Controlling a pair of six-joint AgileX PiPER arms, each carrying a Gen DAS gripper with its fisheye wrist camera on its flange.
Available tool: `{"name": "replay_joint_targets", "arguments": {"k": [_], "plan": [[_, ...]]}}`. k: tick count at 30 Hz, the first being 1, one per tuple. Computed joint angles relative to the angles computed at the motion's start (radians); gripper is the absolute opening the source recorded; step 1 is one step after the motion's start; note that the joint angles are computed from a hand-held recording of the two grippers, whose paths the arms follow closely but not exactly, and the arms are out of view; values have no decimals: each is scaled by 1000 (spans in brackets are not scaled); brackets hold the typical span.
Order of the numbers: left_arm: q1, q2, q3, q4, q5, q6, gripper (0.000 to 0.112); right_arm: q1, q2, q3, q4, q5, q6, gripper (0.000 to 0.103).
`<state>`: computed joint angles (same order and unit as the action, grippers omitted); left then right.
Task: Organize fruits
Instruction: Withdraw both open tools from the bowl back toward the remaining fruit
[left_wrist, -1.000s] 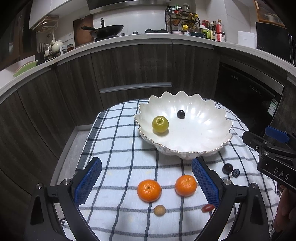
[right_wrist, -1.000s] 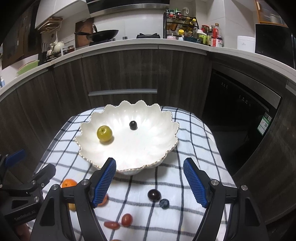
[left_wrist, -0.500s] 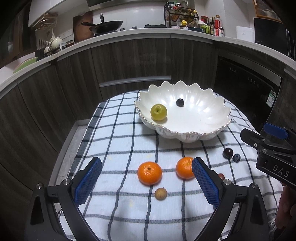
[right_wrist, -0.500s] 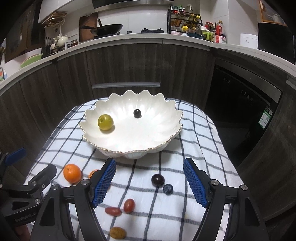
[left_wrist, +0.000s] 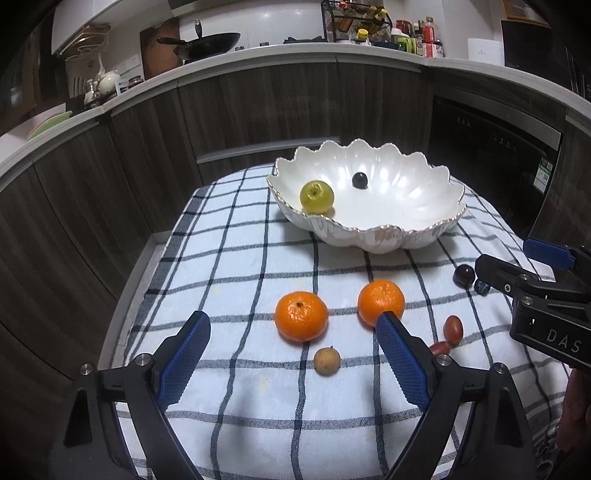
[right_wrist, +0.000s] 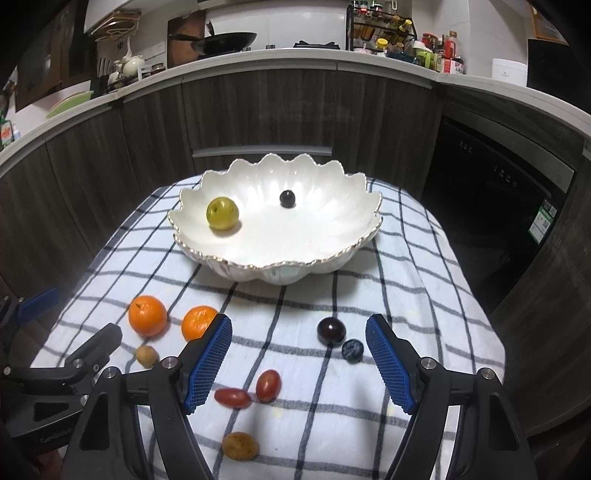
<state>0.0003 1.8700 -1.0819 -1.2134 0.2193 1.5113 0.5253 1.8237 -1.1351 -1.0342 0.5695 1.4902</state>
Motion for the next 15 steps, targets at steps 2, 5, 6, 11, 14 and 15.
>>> {"name": "replay_joint_targets", "arguments": {"k": [2, 5, 6, 11, 14, 15], "plan": [[-2, 5, 2, -16, -3, 18, 91, 0, 4, 3, 4, -5, 0, 76], [-5, 11, 11, -74, -7, 83, 88, 3, 6, 13, 3, -12, 7, 76], [-7, 15, 13, -75, -8, 88, 87, 5, 7, 14, 2, -12, 9, 76], [-4, 16, 30, -99, 9, 134, 83, 12, -4, 33, 20, -21, 4, 76], [-2, 9, 50, -164, 17, 220, 83, 29, -16, 52, 42, -27, -6, 76], [0, 8, 54, -168, 24, 233, 83, 37, -21, 58, 46, -27, -6, 76]]}}
